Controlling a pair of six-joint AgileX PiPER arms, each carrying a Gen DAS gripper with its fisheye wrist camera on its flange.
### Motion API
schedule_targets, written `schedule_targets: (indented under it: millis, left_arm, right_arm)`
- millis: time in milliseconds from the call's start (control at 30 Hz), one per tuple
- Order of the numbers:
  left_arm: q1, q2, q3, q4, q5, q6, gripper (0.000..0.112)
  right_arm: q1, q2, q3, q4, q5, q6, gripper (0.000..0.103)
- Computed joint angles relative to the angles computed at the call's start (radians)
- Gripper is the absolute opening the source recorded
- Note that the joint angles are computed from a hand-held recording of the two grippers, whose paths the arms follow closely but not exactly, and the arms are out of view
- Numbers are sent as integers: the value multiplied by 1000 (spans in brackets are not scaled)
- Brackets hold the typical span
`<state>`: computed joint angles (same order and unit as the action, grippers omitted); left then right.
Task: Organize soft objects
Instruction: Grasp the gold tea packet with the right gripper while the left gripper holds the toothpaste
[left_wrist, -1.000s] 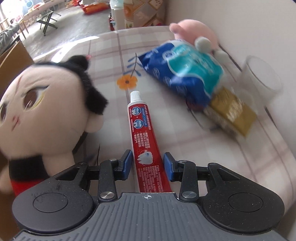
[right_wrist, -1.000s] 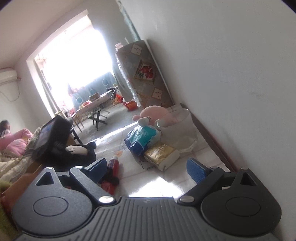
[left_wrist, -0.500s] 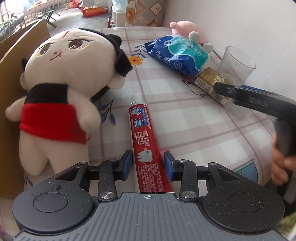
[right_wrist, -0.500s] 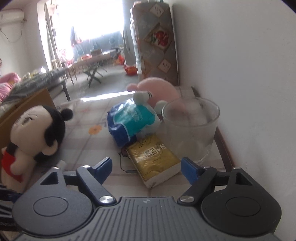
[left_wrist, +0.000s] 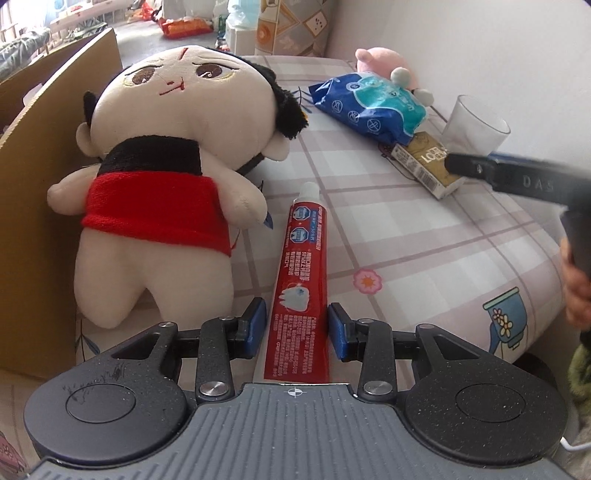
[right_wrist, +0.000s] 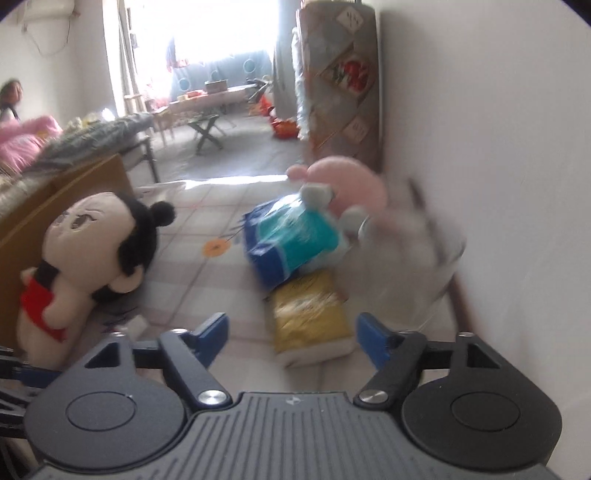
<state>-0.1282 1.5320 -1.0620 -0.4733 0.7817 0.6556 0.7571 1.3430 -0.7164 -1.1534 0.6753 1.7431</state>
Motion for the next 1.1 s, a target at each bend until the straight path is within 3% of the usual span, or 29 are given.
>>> schedule_targets:
  millis: [133,167,200,300,500,733,867,967,1100]
  left_arm:
    - [4,-18,26,-14,-24,38,37]
    - [4,-19,29,-14,-27,41,37]
    - [4,-17,28,-16,-28,44,37]
    - [16,-6,16,-35,-11,64,37]
    - [49,-4,17,-78,15,133,37]
    - [85,-8,25,-112,36,192,37]
    - [75,-11,32,-109,25,211,41]
    - [55,5,8,-82,28,178,47]
    - [14,17,4,-47,-23,116,49]
  right_arm:
    - [-117,71,-48,78,-129,-130,87]
    - [-122,104,-69,93,-114,-145,83]
    - [-120,133,-87,95,-86,-143,69]
    - [-146,154,-97,156,-104,-164,58]
    - [-96,81,-56,253,-83,-143,57]
    - [147,-6,-47,347,61,-44,58]
    - [208,42,-107,369,118,-101,62]
    - [200,78,-137,358,118,-124,69]
    - [154,111,-138,348,69,-149,69]
